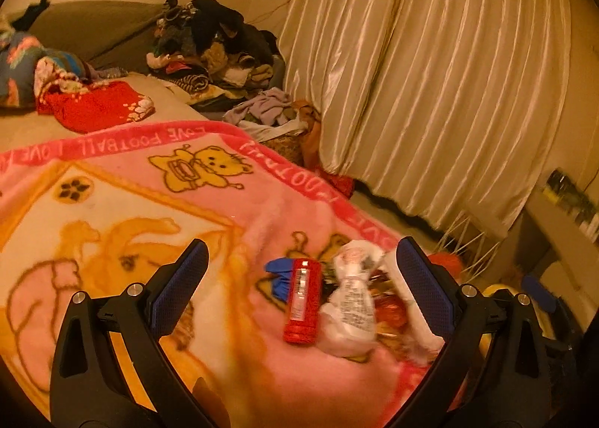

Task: Collect trash
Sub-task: 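Grasp the red can with the left tool while the right tool grasps the white mesh net, then carry the red can and white mesh net over the yellow-rimmed bin with both tools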

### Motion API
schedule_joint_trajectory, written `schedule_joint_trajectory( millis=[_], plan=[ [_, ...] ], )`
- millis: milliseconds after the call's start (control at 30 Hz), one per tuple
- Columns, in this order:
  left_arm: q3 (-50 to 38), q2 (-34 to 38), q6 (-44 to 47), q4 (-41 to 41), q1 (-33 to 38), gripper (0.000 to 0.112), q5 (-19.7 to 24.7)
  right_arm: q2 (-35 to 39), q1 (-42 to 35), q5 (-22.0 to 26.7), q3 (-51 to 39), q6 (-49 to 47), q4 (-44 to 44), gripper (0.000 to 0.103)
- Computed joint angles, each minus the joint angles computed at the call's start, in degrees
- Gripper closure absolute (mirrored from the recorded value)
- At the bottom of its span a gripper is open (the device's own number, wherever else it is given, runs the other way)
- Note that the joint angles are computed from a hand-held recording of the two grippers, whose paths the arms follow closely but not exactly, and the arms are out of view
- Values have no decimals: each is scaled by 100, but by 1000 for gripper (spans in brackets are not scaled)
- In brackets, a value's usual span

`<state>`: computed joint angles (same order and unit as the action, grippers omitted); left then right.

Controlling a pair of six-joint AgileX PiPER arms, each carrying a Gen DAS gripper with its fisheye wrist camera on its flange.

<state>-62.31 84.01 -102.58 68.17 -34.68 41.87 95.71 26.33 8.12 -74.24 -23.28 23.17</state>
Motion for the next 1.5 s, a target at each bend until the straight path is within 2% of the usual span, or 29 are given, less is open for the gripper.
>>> schedule_joint_trajectory(
  millis=[33, 100, 200, 267, 333, 433, 533, 633, 700, 800, 900, 1033, 1100, 1167, 1300, 1500],
  plan=[
    [-135, 131, 249, -158, 42, 20, 57, 99, -4, 120, -115, 277, -279, 6],
    [-306, 321, 546, -406, 158, 20, 23, 295, -47, 407, -322, 159, -155, 6],
    [-450, 565, 901, -793, 430, 20, -251, 570, -70, 821, -647, 299, -323, 6],
    [-523, 721, 1176, -1018, 573, 20, -412, 783, -15, 1137, -921, 794, -843, 7],
    [-553, 869, 1509, -1355, 795, 20, -674, 962, 26, 1377, -1129, 1016, -1079, 16],
    [-570, 1039, 2071, -2036, 1090, 20, -1101, 1206, 103, 1772, -1423, 1393, -1480, 22],
    [-550, 1189, 2351, -2289, 1214, 20, -1410, 1391, 119, 1992, -1591, 1476, -1476, 28],
    [-574, 1317, 2942, -2982, 1396, 29, -1711, 1487, 112, 2072, -1621, 1290, -1228, 37],
    [-617, 1400, 3029, -3158, 1457, 44, -1775, 1597, 122, 2185, -1752, 1272, -1247, 44],
    [-668, 1495, 3609, -3882, 1641, 56, -2036, 1674, 111, 2299, -1799, 1201, -1188, 52],
    [-874, 1645, 4199, -4431, 1704, 70, -2016, 1745, 120, 2374, -1858, 1317, -1299, 60],
    [-1168, 1857, 5219, -5467, 1750, 72, -1847, 1802, 69, 2416, -1888, 1285, -1259, 73],
    [-1244, 1931, 5342, -5574, 1735, 78, -1765, 1768, 63, 2340, -1824, 1234, -1204, 80],
    [-1193, 1908, 5362, -5627, 1743, 85, -1783, 1695, 8, 2244, -1720, 990, -946, 82],
    [-975, 1678, 5079, -5423, 1707, 86, -1902, 1446, -125, 2077, -1403, 148, -127, 83],
    [-571, 1029, 3892, -4357, 1516, 87, -2137, 987, -259, 1942, -880, -1104, 1110, 83]
  ],
)
